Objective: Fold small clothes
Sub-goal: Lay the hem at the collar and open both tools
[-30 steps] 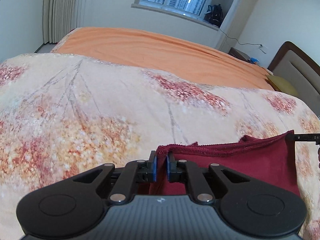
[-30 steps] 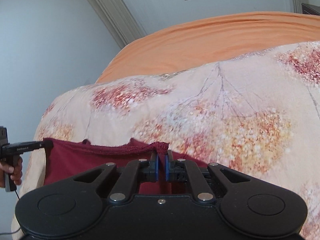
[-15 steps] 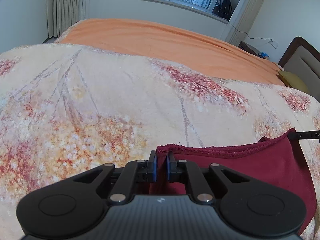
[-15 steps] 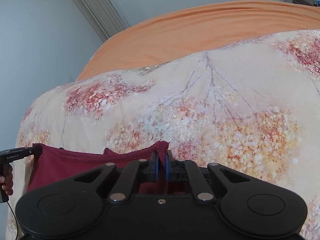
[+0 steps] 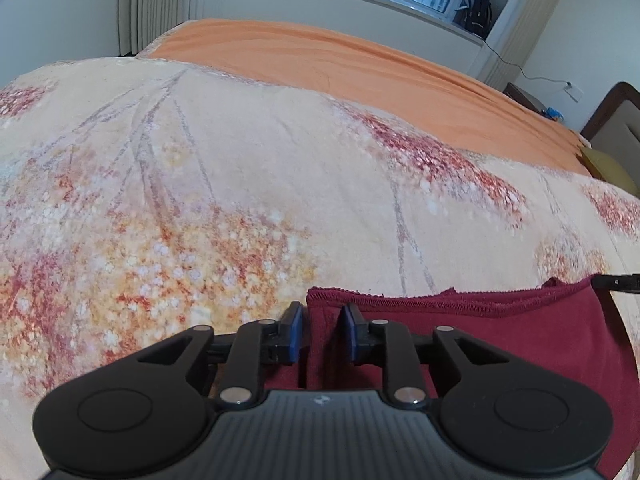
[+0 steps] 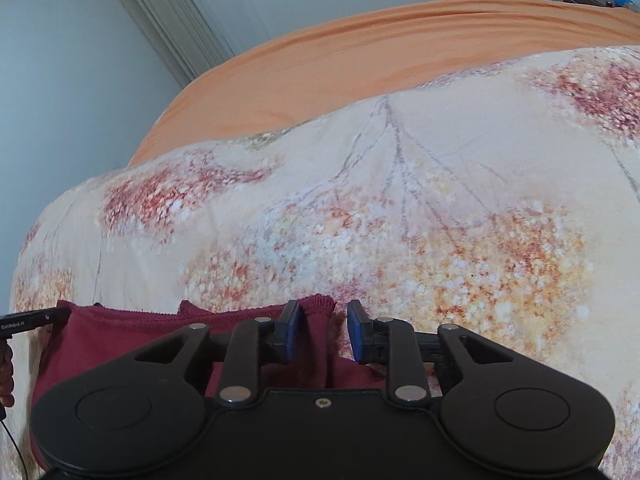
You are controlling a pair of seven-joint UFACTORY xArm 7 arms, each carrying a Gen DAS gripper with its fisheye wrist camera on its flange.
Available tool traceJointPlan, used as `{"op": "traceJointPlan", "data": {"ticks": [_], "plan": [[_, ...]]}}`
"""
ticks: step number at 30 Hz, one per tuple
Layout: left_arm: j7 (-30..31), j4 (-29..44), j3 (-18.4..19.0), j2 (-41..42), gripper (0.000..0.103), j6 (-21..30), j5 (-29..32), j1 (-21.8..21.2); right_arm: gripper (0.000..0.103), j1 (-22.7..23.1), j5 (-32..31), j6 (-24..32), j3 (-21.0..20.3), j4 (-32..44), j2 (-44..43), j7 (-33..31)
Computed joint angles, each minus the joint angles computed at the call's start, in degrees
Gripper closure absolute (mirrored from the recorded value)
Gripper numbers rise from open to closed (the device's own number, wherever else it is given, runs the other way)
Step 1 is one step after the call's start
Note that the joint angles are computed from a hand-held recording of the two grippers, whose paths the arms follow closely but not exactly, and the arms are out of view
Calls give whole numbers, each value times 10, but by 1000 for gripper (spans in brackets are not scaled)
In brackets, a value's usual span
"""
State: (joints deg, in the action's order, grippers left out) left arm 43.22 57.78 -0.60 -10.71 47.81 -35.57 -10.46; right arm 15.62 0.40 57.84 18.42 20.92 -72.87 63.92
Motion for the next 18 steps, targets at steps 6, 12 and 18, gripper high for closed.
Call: {"op": "traceJointPlan", "data": {"ticks": [6, 12, 18], "plan": [[5, -18, 17, -31, 68, -6, -31, 7, 73, 8, 0, 28, 30, 3, -65, 38], [18, -69, 71, -126, 52, 29, -79, 23, 68, 51, 26, 113, 88, 50, -130, 69], [37, -151, 134, -258, 46, 146, 3, 74, 60, 96, 118, 232, 171, 128, -154, 131]]}}
